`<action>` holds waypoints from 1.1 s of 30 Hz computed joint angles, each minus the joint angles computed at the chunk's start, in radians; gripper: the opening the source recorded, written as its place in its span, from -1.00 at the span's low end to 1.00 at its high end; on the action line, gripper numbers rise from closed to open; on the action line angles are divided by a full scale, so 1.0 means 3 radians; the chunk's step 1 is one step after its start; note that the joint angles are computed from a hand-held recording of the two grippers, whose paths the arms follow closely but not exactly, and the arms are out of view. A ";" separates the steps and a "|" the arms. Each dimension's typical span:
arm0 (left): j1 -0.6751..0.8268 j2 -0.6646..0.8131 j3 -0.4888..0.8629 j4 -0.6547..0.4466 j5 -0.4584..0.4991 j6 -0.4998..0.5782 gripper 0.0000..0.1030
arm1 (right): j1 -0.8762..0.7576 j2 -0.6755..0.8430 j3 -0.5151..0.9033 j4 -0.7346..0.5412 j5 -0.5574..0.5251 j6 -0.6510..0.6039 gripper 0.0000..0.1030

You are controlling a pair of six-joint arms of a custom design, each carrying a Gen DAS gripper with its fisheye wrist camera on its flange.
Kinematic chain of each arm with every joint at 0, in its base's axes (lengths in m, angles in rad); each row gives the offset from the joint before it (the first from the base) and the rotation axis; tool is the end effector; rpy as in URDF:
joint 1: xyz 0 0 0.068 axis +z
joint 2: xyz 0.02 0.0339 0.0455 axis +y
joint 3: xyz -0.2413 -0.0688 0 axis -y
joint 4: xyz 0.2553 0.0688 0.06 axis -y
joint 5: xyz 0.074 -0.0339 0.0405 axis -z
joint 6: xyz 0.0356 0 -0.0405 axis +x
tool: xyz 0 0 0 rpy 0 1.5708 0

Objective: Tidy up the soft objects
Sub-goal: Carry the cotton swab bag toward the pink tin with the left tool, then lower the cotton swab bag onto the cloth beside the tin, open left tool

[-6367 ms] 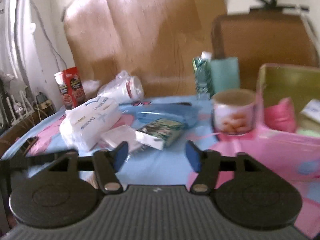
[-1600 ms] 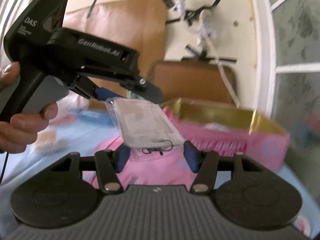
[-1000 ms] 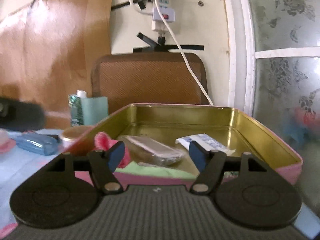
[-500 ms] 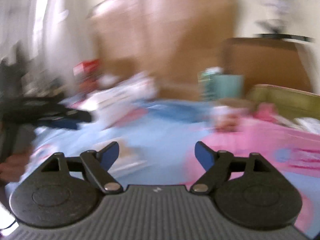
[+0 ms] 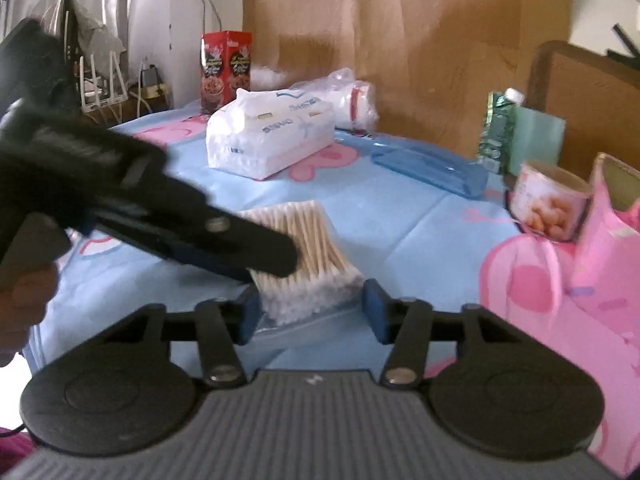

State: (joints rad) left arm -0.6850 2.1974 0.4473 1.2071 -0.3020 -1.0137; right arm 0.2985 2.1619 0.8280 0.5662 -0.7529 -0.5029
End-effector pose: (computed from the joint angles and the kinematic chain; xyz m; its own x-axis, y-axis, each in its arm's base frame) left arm 0.2138 -0.1610 -0.0087 -0.5569 -0.5915 -0.5831 -0.1245 0.7536 -0.6454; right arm 0.3222 0.1246 0.0103 -0.2515 -0.4454 -0.8593 -0.9199 0.3859 0.0693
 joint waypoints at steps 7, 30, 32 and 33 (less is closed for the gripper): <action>-0.0078 0.0077 0.0727 -0.0730 0.0330 0.0302 -0.13 | -0.0393 -0.0023 -0.0464 0.0737 0.0096 0.0079 -0.09; -0.0321 0.0958 0.3756 -0.3052 0.0914 0.1586 -0.13 | -0.1663 0.0566 -0.0401 0.2067 0.0065 0.0836 -0.08; -0.0331 0.0994 0.3855 -0.3177 0.0871 0.1591 -0.13 | -0.1677 0.0602 -0.0339 0.2049 0.0039 0.0842 -0.08; -0.0340 0.1018 0.3902 -0.3237 0.0852 0.1593 -0.13 | -0.1677 0.0613 -0.0327 0.2023 0.0030 0.0834 -0.08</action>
